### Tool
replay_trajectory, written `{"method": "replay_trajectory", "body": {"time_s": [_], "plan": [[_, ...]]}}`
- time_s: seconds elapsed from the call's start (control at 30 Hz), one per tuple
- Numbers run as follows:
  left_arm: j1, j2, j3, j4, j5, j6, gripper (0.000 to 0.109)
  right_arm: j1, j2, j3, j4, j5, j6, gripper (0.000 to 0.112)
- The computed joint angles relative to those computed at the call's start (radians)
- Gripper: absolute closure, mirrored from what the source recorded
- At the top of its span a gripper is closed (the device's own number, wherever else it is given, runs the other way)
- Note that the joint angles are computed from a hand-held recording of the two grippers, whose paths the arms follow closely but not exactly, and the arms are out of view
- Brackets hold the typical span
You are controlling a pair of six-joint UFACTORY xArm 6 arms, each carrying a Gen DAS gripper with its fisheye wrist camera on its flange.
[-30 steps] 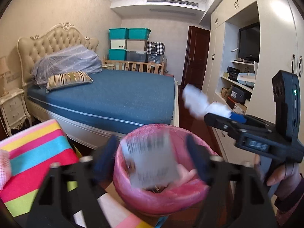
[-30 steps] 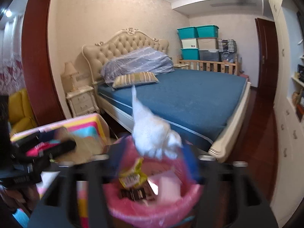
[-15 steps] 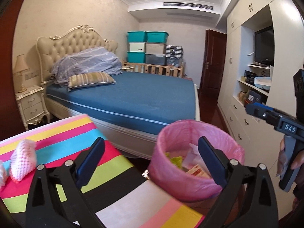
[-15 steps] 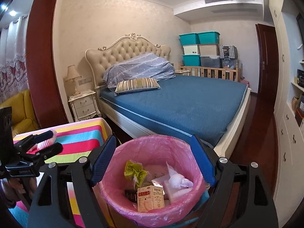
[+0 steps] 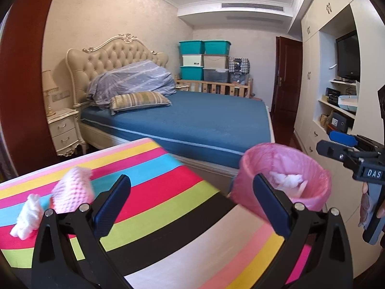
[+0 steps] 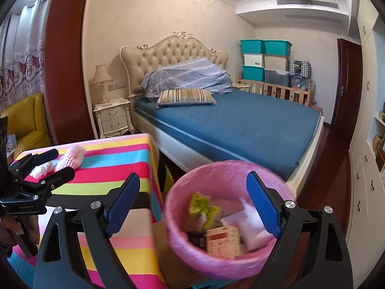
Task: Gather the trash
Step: 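Move both open tools back over the table, then grasp the white tissue with the left tool while the right tool grasps the pink foam net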
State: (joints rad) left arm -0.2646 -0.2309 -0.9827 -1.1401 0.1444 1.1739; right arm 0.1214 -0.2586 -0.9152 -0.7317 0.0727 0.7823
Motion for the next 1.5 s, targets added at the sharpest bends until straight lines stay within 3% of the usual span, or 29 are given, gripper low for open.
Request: {"method": "replay_trajectory", "body": {"time_s": [0.43,0.7,0.93,1.33,1.5], "plan": [[0.223,-0.062,0.057,-0.031,0.094,0.075,0.010,0.200,0.162,-0.141,-0.053,0.121,0.157,0.028],[0.427,-0.101,0.106,0.012,0.191,0.123,0.010,0.338,0.320,-0.284,0.001,0.164,0.087,0.028],[0.613,0.020,-0.015,0.119,0.327,0.053,0.010,0.413,0.493,-0.483,0.125,0.197,-0.027,0.028],[0.588,0.247,-0.243,0.427,0.393,-0.183,0.011,0.453,0.788,-0.892,0.383,0.327,-0.276,0.028],[0.604,0.332,-0.340,0.535,0.482,-0.306,0.031,0.461,0.911,-1.082,0.474,0.405,-0.387,0.028]]}}
